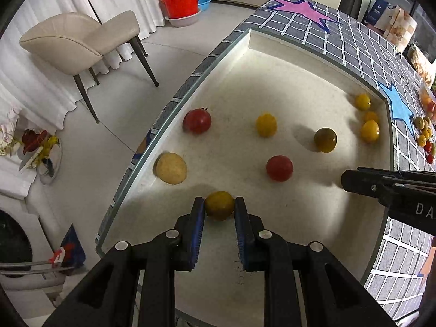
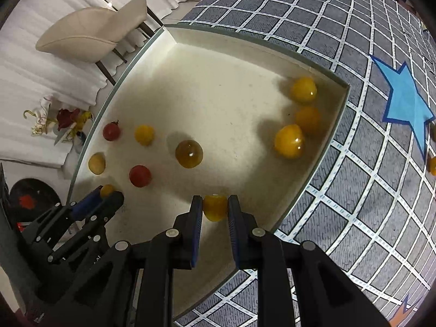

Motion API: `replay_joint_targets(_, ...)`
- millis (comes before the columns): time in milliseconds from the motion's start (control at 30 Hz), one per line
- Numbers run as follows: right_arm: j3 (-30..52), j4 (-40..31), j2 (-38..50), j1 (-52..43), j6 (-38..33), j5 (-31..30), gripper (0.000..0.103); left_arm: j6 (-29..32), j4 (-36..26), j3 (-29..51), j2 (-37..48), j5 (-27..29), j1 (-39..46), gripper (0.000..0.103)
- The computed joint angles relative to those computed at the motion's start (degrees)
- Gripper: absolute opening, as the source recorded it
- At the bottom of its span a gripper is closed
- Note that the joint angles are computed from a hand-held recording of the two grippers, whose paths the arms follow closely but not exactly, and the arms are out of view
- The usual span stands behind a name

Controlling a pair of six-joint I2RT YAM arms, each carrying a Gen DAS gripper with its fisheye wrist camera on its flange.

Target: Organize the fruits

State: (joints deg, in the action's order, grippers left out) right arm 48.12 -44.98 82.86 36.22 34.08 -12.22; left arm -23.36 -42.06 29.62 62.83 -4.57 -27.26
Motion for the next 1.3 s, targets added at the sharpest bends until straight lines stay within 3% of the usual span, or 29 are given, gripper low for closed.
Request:
replay_joint_targets(133,-0.2,0.6,0.5,-0.4,-0.4,-0.4,0.021,-0.2,-0.4,0.7,0.9,-0.5,-0.7,0.024)
replay_joint_targets(167,-0.1,0.8,0.8,-0.3,-0.5,-0.5,0.021,-0.1,-0.5,0.8,1.0,-0.6,-0.7,0.028)
replay_joint_targets(200,0.0,0.9,0.9,-0.4,-0.6,-0.7,0.021,-0.1,-0.6,0.9,0.9,-0.6,-0.7,0.057)
replay_joint_targets(267,-0.4,0.9,0.4,-0.6,-1.0,-1.2,0.025,-1.2,-1.0,0.8,-0.5,-1.9,-1.3,0.091)
replay_joint_targets(433,0.5,0.4,0.0,-0.5,-1.5,-2.3,0.05,-1.6,-3.5,1.5,-1.6,-4.1,-3.3,0.091)
replay_joint_targets(633,3.6,-4.5,-4.3,-0.3,-0.4,-0.4,0.082,-0.2,-8.8,2.6,-5.3,-0.9,-1.6,0.091)
replay_joint_targets(733,5.7,-9.4,-6.6,-0.1,-0.7,1.1,0.085,0.2,-12.9,4.9,-6.2,0.4,-1.8,0.091)
replay_joint_targets(800,6.5,-12.9,-8.1,0.7,-0.5,2.6,0.093,0.7,-16.0,6.7,-7.0,0.4,-2.2,0.103)
replay_joint_targets(833,6.7,-14.4,-8.9,1.1,-0.4,3.5,0.101,0.9,-16.8,7.2,-7.5,0.4,-2.4,0.103)
replay_joint_targets(1000,10.0,-23.0,-9.3,2.8,-2.0,6.5,0.103,0.5,-21.7,10.8,-10.3,-2.2,-5.1,0.103)
replay_joint_targets(1167,16.6,-31.3,-7.3,4.6,-2.5,8.6,0.103,5.5,-26.4,14.2,-11.2,4.2,2.8,0.103)
replay_joint_targets(1300,20.9,-37.0,-7.0,6.5,-0.9,8.0,0.103,9.5,-30.9,16.9,-11.4,5.0,6.7,0.103)
